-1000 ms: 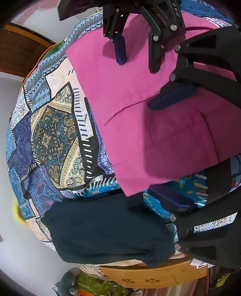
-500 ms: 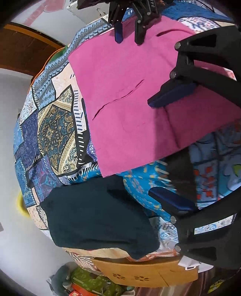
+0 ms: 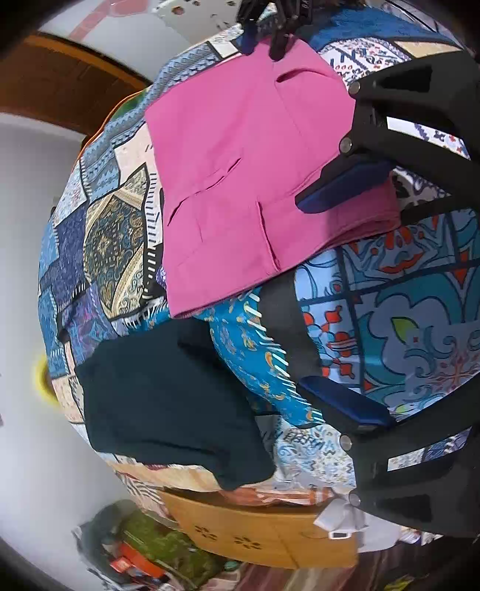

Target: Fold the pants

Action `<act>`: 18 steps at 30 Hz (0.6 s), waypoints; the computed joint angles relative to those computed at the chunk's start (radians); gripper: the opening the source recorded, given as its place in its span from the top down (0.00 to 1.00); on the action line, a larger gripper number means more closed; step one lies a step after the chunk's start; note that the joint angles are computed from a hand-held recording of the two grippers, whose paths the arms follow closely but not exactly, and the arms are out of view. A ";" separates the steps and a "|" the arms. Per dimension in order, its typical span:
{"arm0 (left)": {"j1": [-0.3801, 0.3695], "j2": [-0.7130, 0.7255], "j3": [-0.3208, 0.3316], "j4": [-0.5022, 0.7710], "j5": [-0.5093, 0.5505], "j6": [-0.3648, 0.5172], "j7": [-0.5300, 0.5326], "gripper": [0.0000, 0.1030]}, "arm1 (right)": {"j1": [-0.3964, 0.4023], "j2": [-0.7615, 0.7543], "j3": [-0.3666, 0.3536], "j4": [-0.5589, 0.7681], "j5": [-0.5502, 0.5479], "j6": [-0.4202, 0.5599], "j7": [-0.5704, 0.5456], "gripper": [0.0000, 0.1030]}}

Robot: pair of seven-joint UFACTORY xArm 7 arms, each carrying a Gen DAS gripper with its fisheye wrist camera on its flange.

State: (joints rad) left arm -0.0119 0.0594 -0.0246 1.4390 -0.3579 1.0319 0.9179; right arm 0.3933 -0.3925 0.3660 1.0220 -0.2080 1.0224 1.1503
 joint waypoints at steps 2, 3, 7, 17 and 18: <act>0.002 -0.007 0.003 0.000 -0.001 -0.002 -0.027 0.12 | -0.001 0.003 0.005 0.013 -0.004 0.025 0.006 0.32; 0.002 -0.016 0.004 -0.007 -0.004 -0.017 -0.049 0.12 | -0.002 0.006 0.009 0.022 -0.010 0.040 0.009 0.32; 0.011 -0.059 0.016 -0.023 -0.077 -0.046 -0.103 0.12 | -0.008 0.031 0.038 0.095 -0.081 0.112 0.017 0.32; 0.005 -0.152 0.057 -0.071 -0.191 0.041 -0.125 0.12 | -0.007 0.133 0.077 0.248 -0.328 0.043 0.082 0.28; 0.006 -0.153 0.061 -0.074 -0.197 0.082 -0.138 0.12 | -0.004 0.152 0.078 0.255 -0.347 0.035 0.098 0.28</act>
State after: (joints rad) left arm -0.0056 -0.0937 0.0367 1.3646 -0.5545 1.1143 0.7803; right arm 0.3889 -0.2409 0.4441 1.2773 -0.5547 1.0570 1.2480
